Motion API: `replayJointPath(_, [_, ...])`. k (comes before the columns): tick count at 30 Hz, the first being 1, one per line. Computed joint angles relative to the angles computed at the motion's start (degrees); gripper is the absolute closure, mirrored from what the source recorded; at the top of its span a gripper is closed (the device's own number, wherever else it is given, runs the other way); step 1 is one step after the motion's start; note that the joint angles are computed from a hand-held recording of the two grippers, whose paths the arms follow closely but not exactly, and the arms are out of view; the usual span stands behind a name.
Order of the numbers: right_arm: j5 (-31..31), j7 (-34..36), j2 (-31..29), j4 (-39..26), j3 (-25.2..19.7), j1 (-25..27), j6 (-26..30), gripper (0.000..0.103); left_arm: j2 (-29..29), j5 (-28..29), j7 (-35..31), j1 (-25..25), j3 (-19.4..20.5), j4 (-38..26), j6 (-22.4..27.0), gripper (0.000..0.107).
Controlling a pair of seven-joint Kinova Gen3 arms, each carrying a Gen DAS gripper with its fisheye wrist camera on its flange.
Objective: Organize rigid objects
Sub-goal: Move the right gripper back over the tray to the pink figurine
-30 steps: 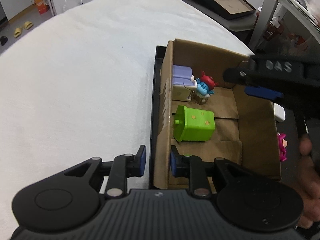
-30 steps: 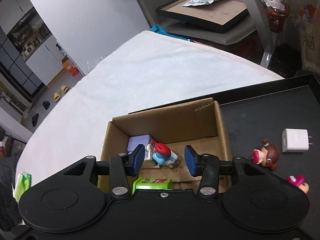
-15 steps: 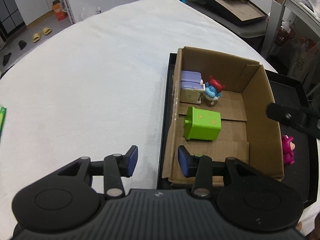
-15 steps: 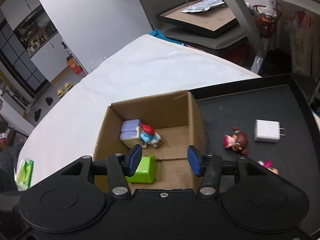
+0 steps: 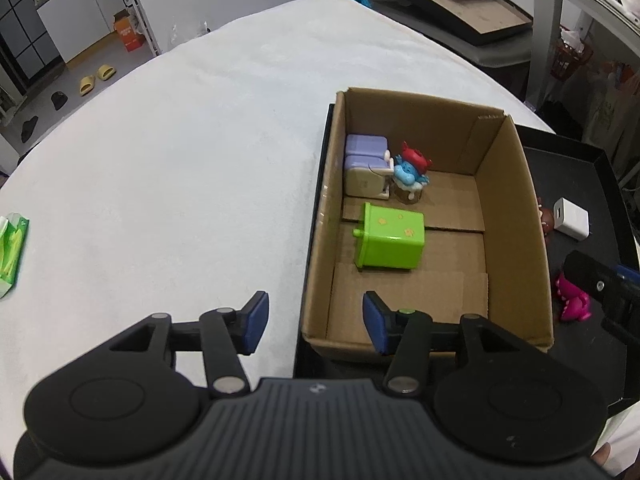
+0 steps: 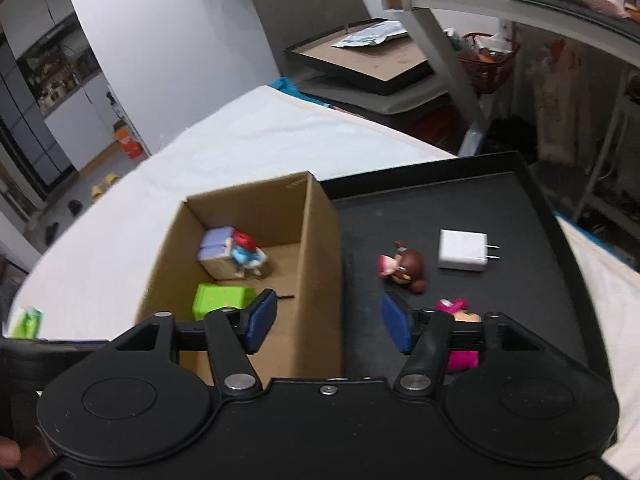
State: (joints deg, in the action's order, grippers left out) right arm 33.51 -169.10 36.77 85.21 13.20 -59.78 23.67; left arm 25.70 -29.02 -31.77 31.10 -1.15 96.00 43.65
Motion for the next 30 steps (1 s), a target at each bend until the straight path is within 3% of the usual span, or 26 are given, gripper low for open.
replayJointPath(5, [2.0, -2.8, 0.6, -0.4, 1.6, -2.2, 4.6, 0.027, 1.1, -2.0, 1.8, 2.2, -0.3, -1.7, 2.6, 0.040])
replayJointPath(9, [3.6, -3.6, 0.7, -0.5, -0.4, -0.8, 6.9, 0.025, 2.5, -2.8, 2.2, 3.3, -0.3, -3.7, 5.1, 0.033])
replayJointPath(16, [1.1, -1.7, 1.5, -1.1, -4.9, 4.0, 8.7, 0.025, 4.7, -3.0, 2.8, 4.3, -0.3, -6.4, 8.8, 0.031])
replayJointPath(21, [1.9, -3.0, 2.4, -1.5, -3.5, 3.3, 10.9, 0.025, 6.1, -2.5, 2.7, 4.6, 0.0, -8.5, 10.9, 0.031])
replayJointPath(27, [0.3, -0.1, 2.9, -1.0, -6.0, 7.1, 10.2, 0.025, 7.9, -4.4, 2.6, 6.6, -0.5, -10.8, 14.1, 0.031])
replayJointPath(30, [1.3, -0.8, 2.9, -0.6, -4.2, 6.0, 10.6, 0.025, 8.4, -4.2, 2.6, 6.9, -0.4, -11.6, 15.1, 0.031])
